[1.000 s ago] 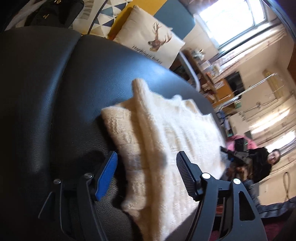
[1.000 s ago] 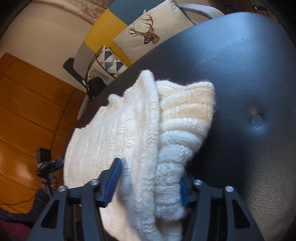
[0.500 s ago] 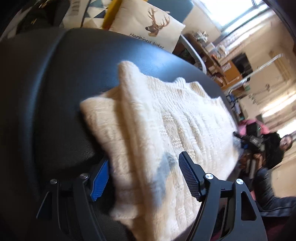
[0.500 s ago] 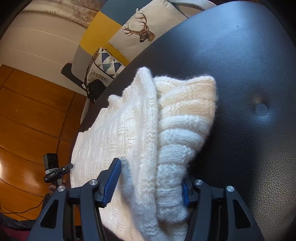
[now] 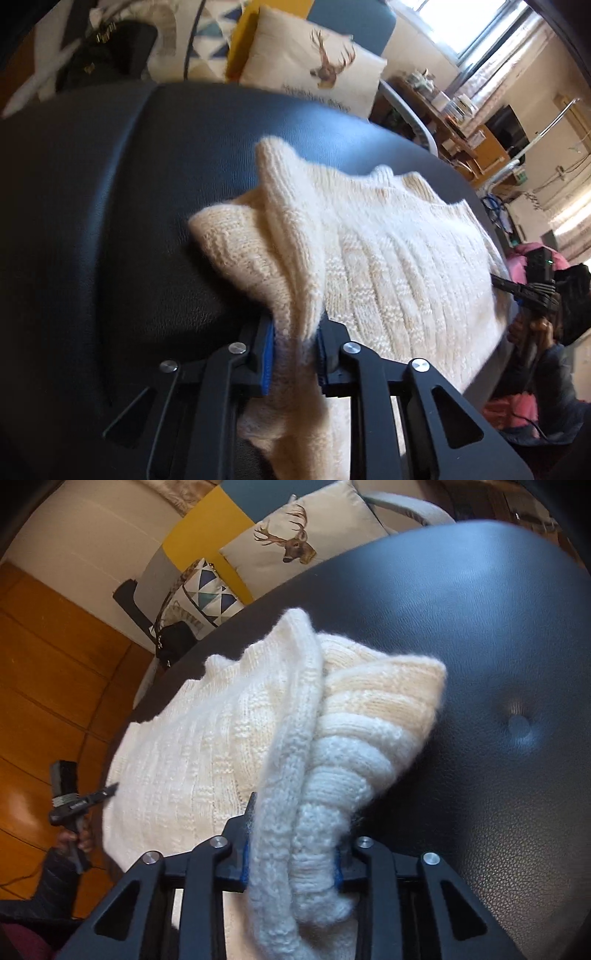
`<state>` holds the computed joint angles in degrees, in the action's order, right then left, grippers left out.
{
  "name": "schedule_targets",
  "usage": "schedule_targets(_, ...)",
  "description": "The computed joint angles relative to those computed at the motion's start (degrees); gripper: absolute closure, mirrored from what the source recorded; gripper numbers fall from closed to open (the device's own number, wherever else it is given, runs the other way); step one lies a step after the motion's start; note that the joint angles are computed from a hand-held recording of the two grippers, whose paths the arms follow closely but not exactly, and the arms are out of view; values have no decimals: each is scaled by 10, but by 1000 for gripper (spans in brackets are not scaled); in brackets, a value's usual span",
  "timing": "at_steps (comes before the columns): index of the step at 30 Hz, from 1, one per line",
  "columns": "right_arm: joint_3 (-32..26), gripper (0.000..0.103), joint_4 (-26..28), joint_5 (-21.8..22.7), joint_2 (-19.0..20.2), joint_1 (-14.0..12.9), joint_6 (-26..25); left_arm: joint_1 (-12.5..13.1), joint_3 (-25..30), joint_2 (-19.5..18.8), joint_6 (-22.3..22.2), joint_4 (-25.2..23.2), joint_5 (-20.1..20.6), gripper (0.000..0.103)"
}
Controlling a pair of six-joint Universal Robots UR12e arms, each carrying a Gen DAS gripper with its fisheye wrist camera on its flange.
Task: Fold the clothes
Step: 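Grasp the ribbed sweater edge with the right gripper while the left gripper grasps beside it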
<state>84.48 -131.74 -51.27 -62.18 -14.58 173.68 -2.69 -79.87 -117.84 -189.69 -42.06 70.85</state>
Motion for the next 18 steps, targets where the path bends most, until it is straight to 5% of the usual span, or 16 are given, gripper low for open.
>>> schedule_targets(9, -21, 82, -13, -50, 5, 26, -41, -18, -63, 41, -73, 149, 105, 87)
schedule_targets(18, -148, 82, 56, -52, 77, 100, -127, -9, -151, 111, -123, 238, 236, 87)
